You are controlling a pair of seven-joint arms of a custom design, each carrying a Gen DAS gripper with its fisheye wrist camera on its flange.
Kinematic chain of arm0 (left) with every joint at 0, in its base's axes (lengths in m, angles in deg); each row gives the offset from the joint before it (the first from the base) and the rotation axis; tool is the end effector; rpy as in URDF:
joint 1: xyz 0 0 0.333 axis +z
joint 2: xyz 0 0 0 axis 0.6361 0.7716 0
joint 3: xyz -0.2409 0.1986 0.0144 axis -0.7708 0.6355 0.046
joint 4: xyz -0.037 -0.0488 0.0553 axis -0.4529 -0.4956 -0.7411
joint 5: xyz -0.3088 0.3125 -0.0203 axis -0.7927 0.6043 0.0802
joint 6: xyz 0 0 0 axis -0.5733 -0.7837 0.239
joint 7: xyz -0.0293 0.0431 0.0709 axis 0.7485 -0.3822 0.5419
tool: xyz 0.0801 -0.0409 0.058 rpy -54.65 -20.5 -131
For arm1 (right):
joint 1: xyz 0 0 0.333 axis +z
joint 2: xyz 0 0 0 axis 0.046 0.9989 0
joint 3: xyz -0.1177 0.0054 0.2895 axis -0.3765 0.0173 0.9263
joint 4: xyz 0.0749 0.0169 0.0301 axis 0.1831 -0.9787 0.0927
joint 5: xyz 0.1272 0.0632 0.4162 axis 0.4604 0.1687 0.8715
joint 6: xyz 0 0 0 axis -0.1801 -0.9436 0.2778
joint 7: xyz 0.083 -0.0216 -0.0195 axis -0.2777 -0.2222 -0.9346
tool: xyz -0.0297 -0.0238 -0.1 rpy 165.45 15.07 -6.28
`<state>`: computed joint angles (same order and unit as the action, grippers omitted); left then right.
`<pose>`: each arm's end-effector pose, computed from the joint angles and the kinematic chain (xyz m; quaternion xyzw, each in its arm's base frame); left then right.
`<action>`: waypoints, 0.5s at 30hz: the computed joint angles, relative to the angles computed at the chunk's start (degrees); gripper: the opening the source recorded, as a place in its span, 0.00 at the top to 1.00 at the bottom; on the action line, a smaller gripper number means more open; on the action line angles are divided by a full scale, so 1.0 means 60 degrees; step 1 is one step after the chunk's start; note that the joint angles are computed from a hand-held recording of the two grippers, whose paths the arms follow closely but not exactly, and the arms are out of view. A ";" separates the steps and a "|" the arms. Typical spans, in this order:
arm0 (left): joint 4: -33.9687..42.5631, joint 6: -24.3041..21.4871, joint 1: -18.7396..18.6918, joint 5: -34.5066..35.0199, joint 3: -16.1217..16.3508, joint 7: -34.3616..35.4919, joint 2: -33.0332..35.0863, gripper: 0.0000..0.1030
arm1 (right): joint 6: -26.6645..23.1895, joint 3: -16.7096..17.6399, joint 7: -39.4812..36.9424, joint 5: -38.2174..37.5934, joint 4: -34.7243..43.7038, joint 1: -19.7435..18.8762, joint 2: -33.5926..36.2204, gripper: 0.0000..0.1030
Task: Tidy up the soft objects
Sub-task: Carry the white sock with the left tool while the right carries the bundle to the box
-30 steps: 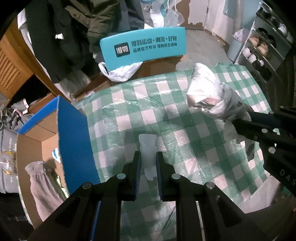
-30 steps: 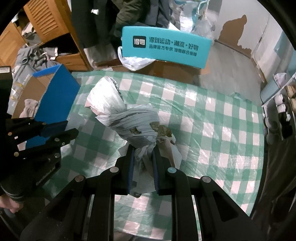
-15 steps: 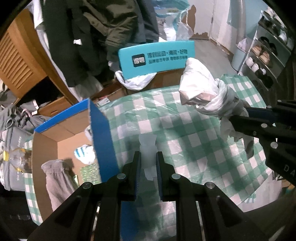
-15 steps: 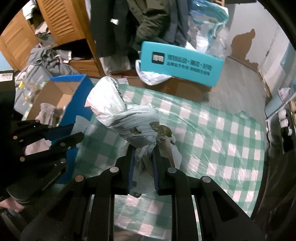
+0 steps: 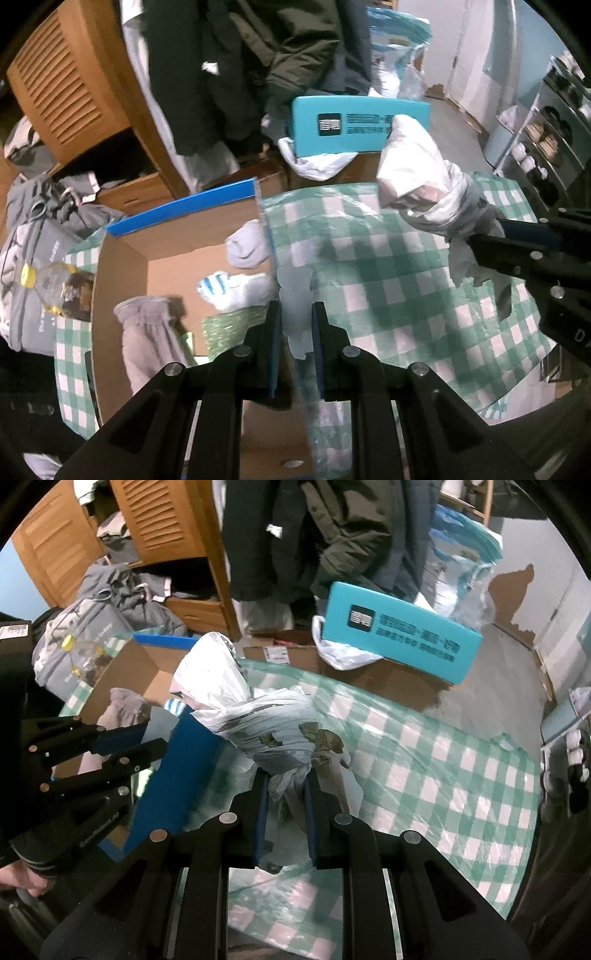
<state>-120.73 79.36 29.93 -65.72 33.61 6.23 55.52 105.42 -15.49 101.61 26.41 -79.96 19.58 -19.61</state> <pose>0.4202 -0.2157 0.6440 -0.5553 0.8014 -0.1667 0.1467 0.3960 0.1115 0.6612 -0.7528 0.6105 -0.1162 0.2169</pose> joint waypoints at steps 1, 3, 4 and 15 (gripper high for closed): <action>-0.0044 -0.0008 0.0037 0.0009 0.0044 -0.0016 -0.0040 0.85 | 0.0008 0.0027 0.0000 0.0015 0.0069 0.0029 0.0072 0.84; -0.0148 0.0008 0.0126 0.0058 0.0121 -0.0013 -0.0136 0.85 | 0.0052 0.0102 -0.0004 0.0050 0.0235 0.0112 0.0265 0.84; -0.0207 0.0022 0.0182 0.0091 0.0153 -0.0014 -0.0188 0.85 | 0.0077 0.0138 -0.0005 0.0069 0.0328 0.0155 0.0379 0.84; -0.0683 0.0024 0.0762 0.0264 0.0455 0.0040 -0.0642 0.85 | 0.0190 0.0472 -0.0013 0.0280 0.1125 0.0595 0.1407 0.84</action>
<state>-124.82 79.50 34.50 -64.14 36.34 6.47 51.67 106.56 -12.66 101.53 28.09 -73.21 23.15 -11.18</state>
